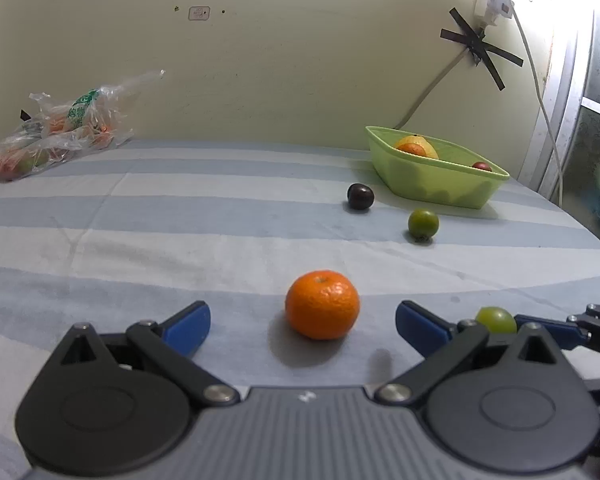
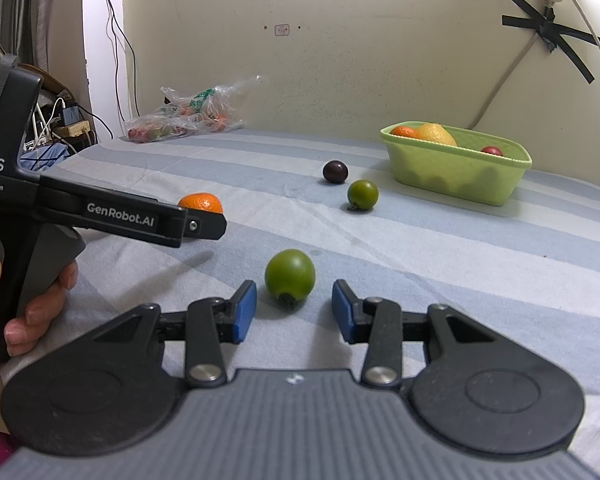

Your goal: Organize fruits

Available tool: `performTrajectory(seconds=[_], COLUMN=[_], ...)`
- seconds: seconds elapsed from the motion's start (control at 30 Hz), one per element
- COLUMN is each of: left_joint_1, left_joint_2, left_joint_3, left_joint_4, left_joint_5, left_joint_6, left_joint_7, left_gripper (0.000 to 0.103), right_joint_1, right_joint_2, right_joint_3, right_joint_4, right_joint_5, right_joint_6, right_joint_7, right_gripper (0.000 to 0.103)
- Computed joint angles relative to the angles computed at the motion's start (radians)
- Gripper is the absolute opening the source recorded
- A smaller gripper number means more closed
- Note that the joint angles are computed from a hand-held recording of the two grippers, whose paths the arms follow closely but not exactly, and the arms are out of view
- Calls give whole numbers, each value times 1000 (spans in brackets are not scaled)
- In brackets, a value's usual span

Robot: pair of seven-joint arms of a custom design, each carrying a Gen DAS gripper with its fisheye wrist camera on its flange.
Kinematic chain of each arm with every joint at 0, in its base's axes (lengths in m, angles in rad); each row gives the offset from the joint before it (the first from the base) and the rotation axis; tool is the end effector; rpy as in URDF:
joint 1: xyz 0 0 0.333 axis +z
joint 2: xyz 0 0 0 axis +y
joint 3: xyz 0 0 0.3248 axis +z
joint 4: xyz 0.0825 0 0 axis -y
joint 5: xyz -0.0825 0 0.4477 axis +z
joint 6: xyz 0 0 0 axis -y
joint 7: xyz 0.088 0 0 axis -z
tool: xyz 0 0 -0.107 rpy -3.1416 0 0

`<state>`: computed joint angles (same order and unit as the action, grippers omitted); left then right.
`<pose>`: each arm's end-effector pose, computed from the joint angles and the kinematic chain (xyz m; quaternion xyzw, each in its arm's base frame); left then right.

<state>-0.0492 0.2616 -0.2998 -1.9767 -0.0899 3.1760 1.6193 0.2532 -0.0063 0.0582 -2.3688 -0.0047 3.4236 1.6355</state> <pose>0.6685 -0.2196 0.4274 -0.5429 0.7042 -0.3963 0.2288 0.5615 0.1813 0.4223 -0.6818 0.5284 -0.2852 0.4180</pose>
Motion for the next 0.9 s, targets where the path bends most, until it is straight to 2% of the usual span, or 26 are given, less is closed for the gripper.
performTrajectory(seconds=[0.17, 0.73, 0.9], left_joint_1=[-22, -50, -78], left_joint_2=[0, 2, 2], left_joint_3=[25, 58, 88], left_joint_4=[2, 9, 13], left_joint_5=[16, 50, 75], left_joint_6=[-4, -14, -25], left_joint_7=[-13, -40, -57], left_gripper=[102, 102, 103], right_joint_1=[0, -1, -1], right_joint_2=[-1, -2, -4], right_joint_3=[0, -2, -2], right_joint_4=[0, -1, -2], right_joint_5=[2, -11, -23], right_joint_6=[-1, 0, 1], right_joint_7=[-1, 11, 25], right_gripper=[45, 45, 45])
